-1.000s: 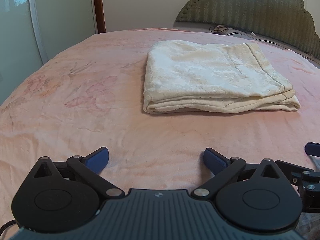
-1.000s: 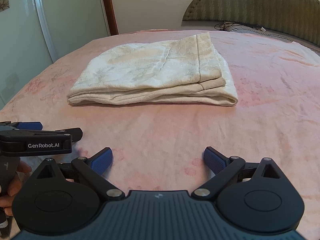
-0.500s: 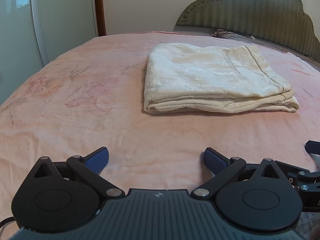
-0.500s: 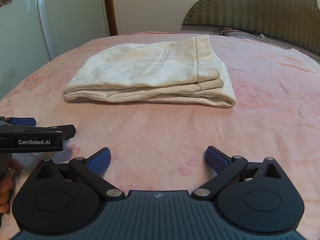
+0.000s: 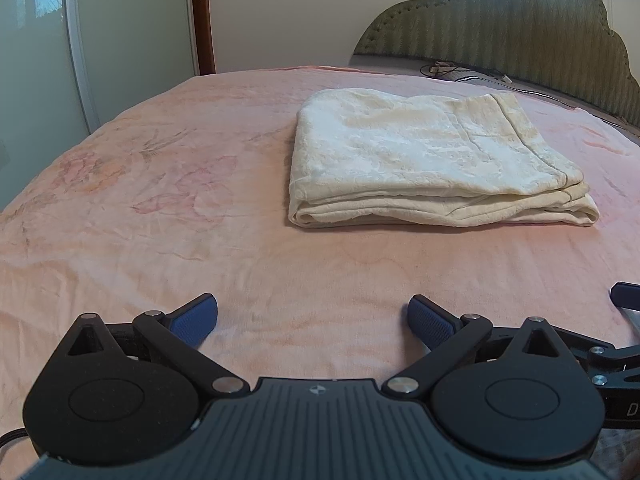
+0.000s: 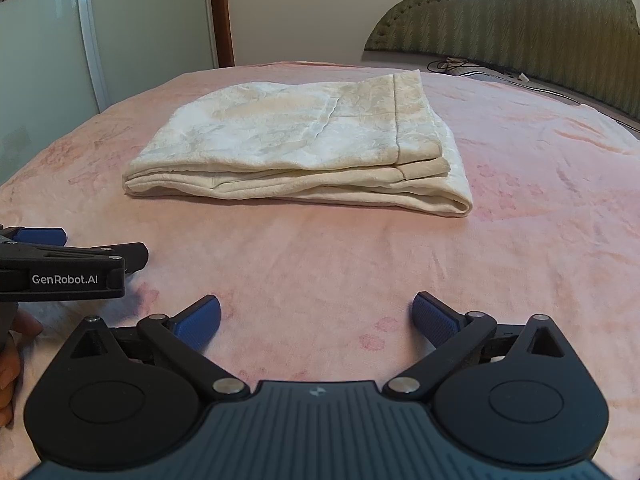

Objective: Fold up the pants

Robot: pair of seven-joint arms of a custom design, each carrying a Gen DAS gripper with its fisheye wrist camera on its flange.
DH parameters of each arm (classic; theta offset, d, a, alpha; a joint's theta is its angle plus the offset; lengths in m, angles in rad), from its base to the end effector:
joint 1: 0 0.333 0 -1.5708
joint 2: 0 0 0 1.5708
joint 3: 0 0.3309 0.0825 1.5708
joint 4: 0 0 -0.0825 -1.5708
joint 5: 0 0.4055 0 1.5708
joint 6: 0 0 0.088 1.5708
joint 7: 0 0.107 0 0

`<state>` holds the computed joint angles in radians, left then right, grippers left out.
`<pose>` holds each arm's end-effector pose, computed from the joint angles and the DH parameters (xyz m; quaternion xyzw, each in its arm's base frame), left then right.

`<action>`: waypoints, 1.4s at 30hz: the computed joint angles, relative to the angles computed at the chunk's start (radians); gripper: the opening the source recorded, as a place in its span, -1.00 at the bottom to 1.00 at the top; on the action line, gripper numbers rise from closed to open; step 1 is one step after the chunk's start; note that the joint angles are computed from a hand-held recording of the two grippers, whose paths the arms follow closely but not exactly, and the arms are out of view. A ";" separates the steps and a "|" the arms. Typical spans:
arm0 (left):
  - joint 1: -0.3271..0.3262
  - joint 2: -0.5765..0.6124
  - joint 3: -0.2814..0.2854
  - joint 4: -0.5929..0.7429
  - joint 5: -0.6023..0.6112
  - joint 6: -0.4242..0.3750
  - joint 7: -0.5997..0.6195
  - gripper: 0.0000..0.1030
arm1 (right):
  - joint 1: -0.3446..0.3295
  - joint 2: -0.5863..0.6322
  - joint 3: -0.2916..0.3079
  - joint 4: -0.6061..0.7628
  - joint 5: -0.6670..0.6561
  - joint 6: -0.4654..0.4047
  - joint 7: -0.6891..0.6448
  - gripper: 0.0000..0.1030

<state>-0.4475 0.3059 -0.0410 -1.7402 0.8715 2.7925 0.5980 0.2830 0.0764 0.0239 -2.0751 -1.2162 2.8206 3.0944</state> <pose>0.6087 -0.3599 0.4787 -0.5621 0.7060 -0.3168 0.2920 0.5669 0.2283 0.4468 -0.5821 0.6837 -0.3097 0.3126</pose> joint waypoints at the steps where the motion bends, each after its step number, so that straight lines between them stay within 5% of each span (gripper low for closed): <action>1: -0.001 0.000 0.001 -0.001 0.002 0.000 -0.002 1.00 | 0.001 0.001 0.000 0.001 0.001 -0.002 -0.001 1.00; 42: 0.000 -0.004 0.000 -0.006 0.009 0.003 -0.010 1.00 | 0.019 0.014 0.004 0.020 -0.003 -0.055 0.032 1.00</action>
<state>-0.4470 0.3024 -0.0410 -1.7458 0.8809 2.7952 0.5884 0.3019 0.0900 0.0280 -2.0548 -1.2195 2.7660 3.1266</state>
